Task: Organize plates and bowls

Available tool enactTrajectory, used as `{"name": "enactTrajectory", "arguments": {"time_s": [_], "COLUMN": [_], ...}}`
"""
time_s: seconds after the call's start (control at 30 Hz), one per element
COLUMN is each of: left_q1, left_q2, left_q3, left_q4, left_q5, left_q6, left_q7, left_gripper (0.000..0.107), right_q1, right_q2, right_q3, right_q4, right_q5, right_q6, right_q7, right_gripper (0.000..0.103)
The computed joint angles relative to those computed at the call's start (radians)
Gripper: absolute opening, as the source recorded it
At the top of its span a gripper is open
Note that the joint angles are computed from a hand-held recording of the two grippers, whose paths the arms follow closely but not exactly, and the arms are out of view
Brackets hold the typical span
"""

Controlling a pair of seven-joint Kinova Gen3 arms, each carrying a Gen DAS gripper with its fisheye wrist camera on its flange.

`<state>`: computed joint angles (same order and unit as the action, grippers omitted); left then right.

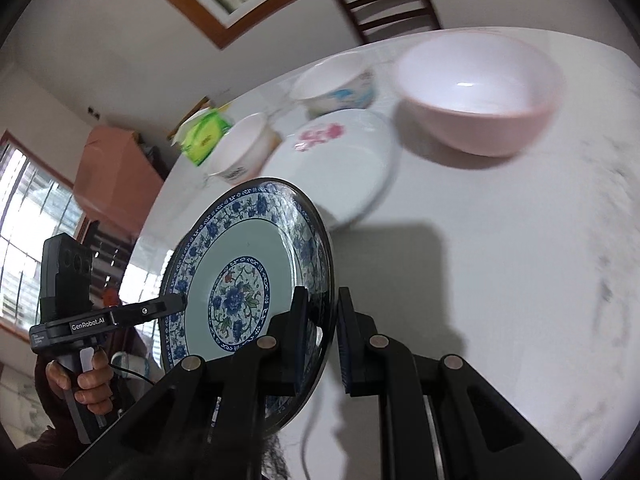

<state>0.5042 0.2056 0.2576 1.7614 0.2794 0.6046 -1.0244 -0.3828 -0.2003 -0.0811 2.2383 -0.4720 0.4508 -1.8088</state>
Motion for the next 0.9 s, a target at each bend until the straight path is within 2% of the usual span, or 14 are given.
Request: {"name": "enactTrajectory", "arguments": {"time_s": [0.17, 0.33, 0.6, 0.7, 0.9], "left_q1": [-0.038, -0.074, -0.129, -0.133, -0.161], "left_q2": [-0.079, -0.123, -0.142, -0.133, -0.125], "left_q3": [-0.039, -0.060, -0.073, -0.071, -0.076], "left_q4": [0.077, 0.134, 0.182, 0.180, 0.195], "left_q5": [-0.027, -0.080, -0.107, -0.121, -0.082], "left_q6": [0.012, 0.020, 0.021, 0.020, 0.019], "left_q7": [0.042, 0.101, 0.127, 0.143, 0.090], "left_gripper": [0.018, 0.018, 0.018, 0.018, 0.018], "right_q1": [-0.056, -0.041, 0.001, -0.004, -0.027], "right_q2": [0.117, 0.235, 0.368, 0.391, 0.391], "right_q3": [-0.009, -0.063, -0.170, -0.186, -0.184], "right_q4": [-0.074, -0.153, -0.232, -0.250, -0.266], "right_q5": [-0.093, -0.190, -0.194, -0.172, -0.085], "right_q6": [-0.041, -0.048, -0.052, -0.060, -0.050], "right_q7": [0.100, 0.219, 0.223, 0.196, 0.106], "right_gripper": [0.014, 0.014, 0.014, 0.015, 0.015]}}
